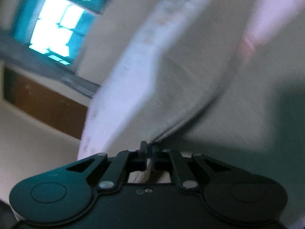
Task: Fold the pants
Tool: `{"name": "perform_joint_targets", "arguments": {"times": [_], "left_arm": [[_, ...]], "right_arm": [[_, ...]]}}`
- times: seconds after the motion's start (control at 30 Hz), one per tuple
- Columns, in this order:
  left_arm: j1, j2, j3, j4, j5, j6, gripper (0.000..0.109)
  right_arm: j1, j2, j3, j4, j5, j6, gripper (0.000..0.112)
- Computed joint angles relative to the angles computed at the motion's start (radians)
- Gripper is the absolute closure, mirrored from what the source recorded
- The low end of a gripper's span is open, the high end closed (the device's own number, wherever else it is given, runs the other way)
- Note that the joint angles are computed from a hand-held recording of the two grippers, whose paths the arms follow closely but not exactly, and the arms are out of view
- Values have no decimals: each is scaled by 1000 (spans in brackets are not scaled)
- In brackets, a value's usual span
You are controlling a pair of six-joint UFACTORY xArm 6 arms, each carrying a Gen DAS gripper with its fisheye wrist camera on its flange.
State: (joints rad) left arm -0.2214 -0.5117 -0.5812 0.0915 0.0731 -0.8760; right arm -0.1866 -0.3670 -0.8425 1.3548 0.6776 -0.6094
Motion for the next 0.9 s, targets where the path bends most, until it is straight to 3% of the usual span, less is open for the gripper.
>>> {"name": "perform_joint_targets", "arguments": {"times": [0.13, 0.23, 0.33, 0.4, 0.47, 0.53, 0.8, 0.9], "left_arm": [[2, -33, -15, -122, -58, 139, 89], [-11, -83, 31, -311, -1, 323, 89], [-4, -85, 84, -442, 129, 447, 89], [-23, -101, 132, -540, 69, 494, 89], [-23, -106, 131, -474, 61, 424, 89], [-15, -101, 109, -357, 82, 347, 89], [-38, -103, 96, -387, 12, 358, 89], [-23, -108, 98, -288, 74, 308, 89]], "right_arm": [[0, -167, 20, 25, 2, -78, 112], [-14, -361, 144, -95, 33, -81, 112], [17, -449, 302, -330, 16, 58, 112], [-5, -403, 361, -349, 27, 146, 112], [6, -418, 392, -268, -11, 136, 112], [28, -423, 373, -291, -37, 150, 112], [18, -380, 227, -201, -35, 65, 112], [30, -351, 207, -174, -59, 12, 112]]}}
